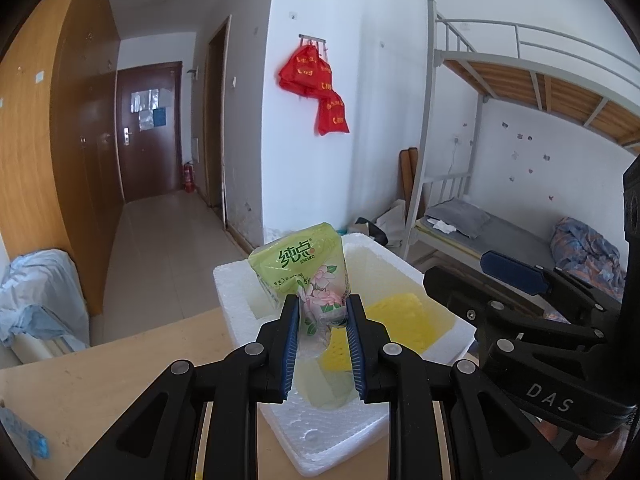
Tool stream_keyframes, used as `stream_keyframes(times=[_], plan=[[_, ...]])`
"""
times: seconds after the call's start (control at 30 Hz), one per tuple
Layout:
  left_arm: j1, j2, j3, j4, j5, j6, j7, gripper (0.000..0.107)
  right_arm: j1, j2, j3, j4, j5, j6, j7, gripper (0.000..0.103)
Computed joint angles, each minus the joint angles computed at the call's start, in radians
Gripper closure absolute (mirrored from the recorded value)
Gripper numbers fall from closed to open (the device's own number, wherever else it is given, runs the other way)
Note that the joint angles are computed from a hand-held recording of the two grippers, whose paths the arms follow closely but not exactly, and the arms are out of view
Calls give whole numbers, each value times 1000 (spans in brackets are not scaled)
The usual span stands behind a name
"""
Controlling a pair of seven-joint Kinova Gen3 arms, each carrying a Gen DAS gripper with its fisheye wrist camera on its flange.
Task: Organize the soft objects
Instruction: 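Lower the green tissue pack into the foam box and open the left gripper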
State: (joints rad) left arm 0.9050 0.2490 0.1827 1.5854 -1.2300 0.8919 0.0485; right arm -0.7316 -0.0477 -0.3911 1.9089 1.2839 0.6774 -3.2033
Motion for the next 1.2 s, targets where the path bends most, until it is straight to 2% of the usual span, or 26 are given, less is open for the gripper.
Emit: stream_keyframes(times=[0.67, 0.77, 0.9, 1.03, 1.2], plan=[[-2, 32, -25, -53, 43, -72, -84, 82, 42, -72, -40, 59, 15, 46, -75, 30], [11, 38, -37, -59, 38, -58, -75, 81, 50, -76, -44, 65, 23, 41, -83, 30], [20, 42, -48, -61, 31, -34, -52, 70, 56, -77, -45, 67, 23, 30, -77, 30], [32, 47, -48, -71, 20, -2, -49, 46, 60, -79, -48, 70, 25, 29, -80, 30], [42, 48, -43, -69, -5, 19, -35, 31, 66, -85, -50, 73, 25, 22, -79, 30]])
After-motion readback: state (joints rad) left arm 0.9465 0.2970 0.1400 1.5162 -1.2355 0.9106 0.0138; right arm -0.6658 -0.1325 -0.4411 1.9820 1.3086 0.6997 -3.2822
